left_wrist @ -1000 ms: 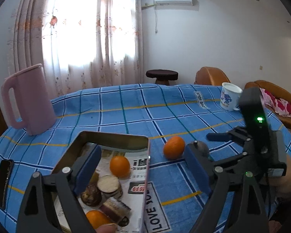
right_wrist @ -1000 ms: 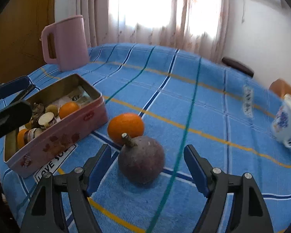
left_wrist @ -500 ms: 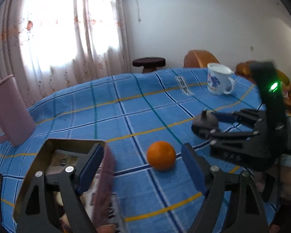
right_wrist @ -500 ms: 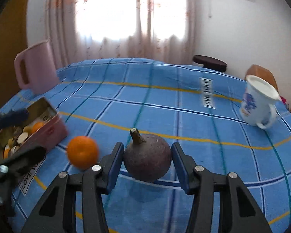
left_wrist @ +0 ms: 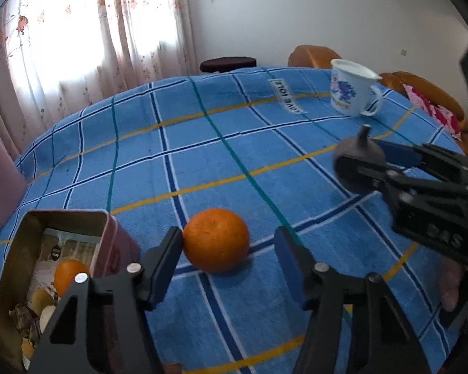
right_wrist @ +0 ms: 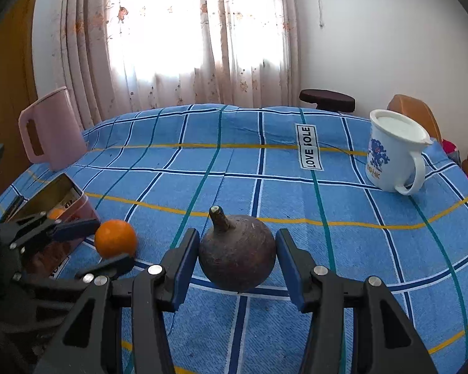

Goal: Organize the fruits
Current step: 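Grasp an orange with the left tool while the right tool grasps a purple stemmed fruit, then carry the orange and purple fruit over the tin with both tools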

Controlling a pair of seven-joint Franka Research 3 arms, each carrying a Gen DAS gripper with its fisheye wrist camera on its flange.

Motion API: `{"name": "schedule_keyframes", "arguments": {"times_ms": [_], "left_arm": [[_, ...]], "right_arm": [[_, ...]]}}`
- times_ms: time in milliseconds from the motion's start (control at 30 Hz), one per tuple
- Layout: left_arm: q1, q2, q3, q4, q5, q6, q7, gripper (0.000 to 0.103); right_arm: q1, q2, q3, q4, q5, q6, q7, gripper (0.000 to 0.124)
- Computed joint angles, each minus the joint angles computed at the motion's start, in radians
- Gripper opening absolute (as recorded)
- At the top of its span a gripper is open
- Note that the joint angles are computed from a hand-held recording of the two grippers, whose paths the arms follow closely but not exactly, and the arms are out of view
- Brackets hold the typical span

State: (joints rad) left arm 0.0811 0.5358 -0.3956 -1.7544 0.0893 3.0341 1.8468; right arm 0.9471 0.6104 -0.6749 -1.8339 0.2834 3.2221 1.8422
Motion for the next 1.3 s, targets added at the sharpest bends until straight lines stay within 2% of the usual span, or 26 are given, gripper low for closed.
{"name": "schedule_keyframes", "arguments": {"times_ms": [167, 233, 300, 333, 433, 733, 933, 1233, 1300], "left_arm": [[-0.047, 0.018, 0.052, 0.042, 0.023, -0.033, -0.029, 0.062], [-0.046, 0.033, 0.051, 0.069, 0.015, -0.058, -0.036, 0.062], [-0.071, 0.044, 0.083, 0.095, 0.025, -0.072, -0.055, 0.054], [-0.071, 0.053, 0.081, 0.112, 0.023, -0.091, -0.056, 0.050], [-0.056, 0.051, 0.063, 0.103, 0.013, -0.082, -0.036, 0.049], [0.047, 0.017, -0.053, -0.005, -0.011, 0.073, 0.023, 0.049], [0.072, 0.003, -0.066, -0.050, 0.050, 0.170, -0.038, 0.049], [0.087, -0.007, -0.056, -0.085, 0.153, 0.265, -0.147, 0.049], [0.075, -0.014, -0.036, -0.094, 0.171, 0.289, -0.176, 0.049]], "right_arm": [[-0.029, -0.003, 0.028, 0.015, -0.009, -0.020, -0.004, 0.052], [-0.030, -0.003, 0.028, 0.016, -0.023, -0.024, 0.004, 0.052], [-0.029, -0.003, 0.027, 0.014, -0.034, -0.022, 0.014, 0.052], [-0.030, -0.004, 0.027, 0.014, -0.038, -0.022, 0.017, 0.052], [-0.027, -0.007, 0.025, 0.007, -0.045, -0.012, 0.025, 0.052], [0.019, -0.005, -0.003, -0.030, 0.033, 0.085, -0.043, 0.052], [0.038, -0.004, -0.003, -0.044, 0.111, 0.138, -0.114, 0.052], [0.045, -0.012, 0.021, -0.064, 0.219, 0.223, -0.227, 0.052], [0.041, -0.014, 0.034, -0.066, 0.239, 0.241, -0.252, 0.052]]}}
